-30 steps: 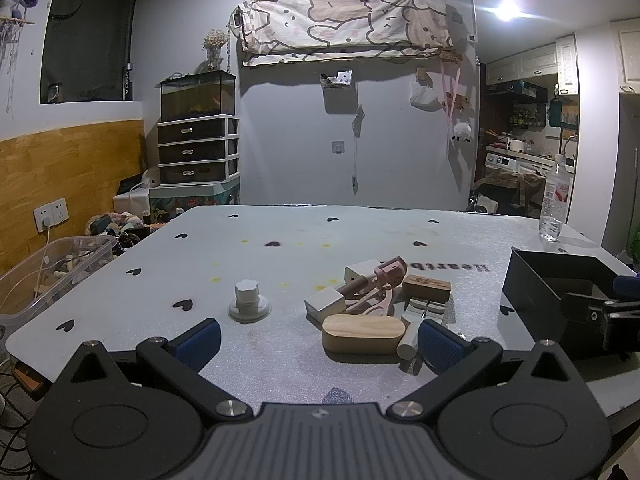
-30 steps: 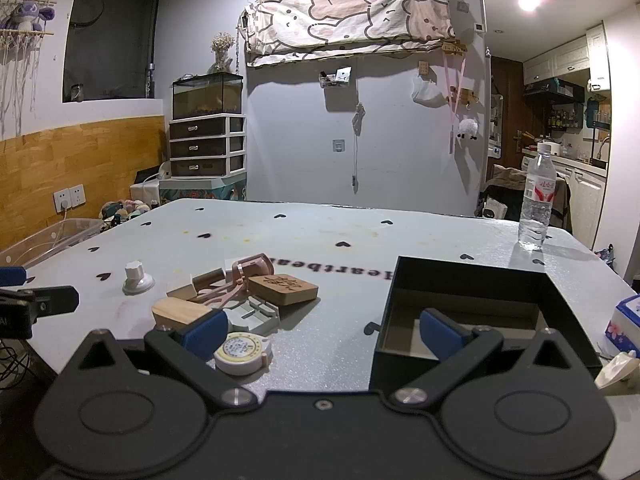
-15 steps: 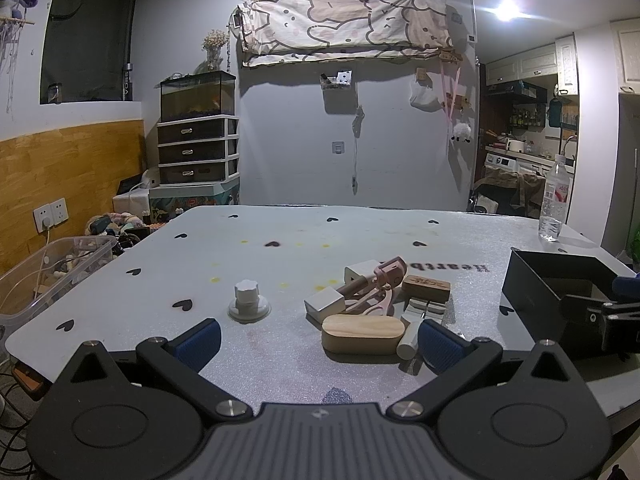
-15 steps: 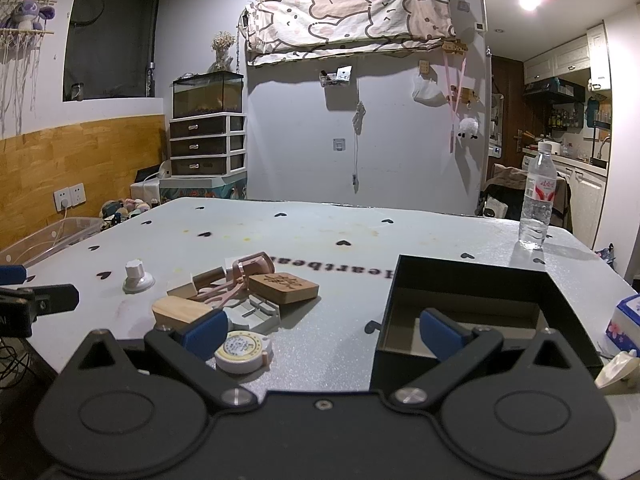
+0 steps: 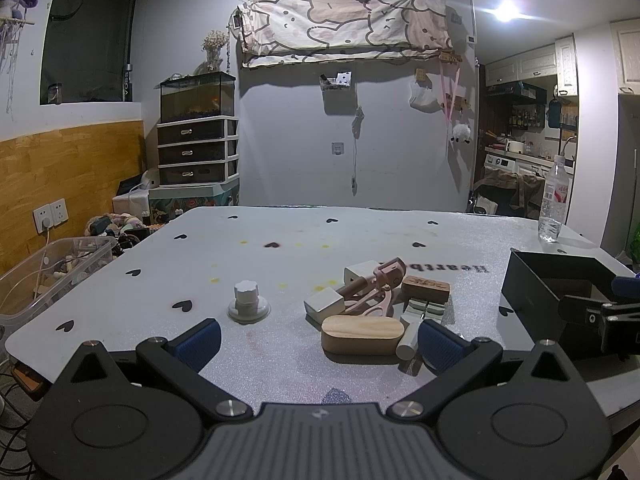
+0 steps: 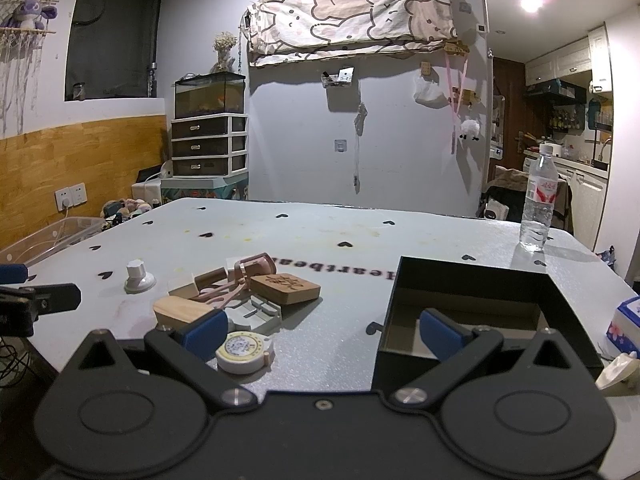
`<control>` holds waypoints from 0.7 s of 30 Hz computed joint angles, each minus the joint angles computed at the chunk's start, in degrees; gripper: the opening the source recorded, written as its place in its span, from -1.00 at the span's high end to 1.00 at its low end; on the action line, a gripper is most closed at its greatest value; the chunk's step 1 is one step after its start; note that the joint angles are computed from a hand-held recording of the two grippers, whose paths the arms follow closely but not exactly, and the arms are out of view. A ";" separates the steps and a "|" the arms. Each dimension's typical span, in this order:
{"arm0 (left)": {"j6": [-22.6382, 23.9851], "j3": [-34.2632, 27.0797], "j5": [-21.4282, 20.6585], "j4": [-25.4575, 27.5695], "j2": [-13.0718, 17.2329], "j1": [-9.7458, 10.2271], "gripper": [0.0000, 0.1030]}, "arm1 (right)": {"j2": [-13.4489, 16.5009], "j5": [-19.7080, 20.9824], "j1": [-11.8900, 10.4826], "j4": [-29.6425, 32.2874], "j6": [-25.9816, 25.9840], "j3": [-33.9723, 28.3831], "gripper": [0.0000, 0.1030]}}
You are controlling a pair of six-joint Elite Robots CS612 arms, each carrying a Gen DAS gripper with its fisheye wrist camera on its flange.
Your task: Organize rigid objects
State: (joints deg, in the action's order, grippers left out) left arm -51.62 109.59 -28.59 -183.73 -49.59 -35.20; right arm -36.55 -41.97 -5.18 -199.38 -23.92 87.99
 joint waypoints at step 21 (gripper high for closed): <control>-3.75 -0.88 -3.40 2.59 1.16 2.03 -1.00 | 2.37 -6.59 -1.04 -5.11 6.19 -2.80 -1.00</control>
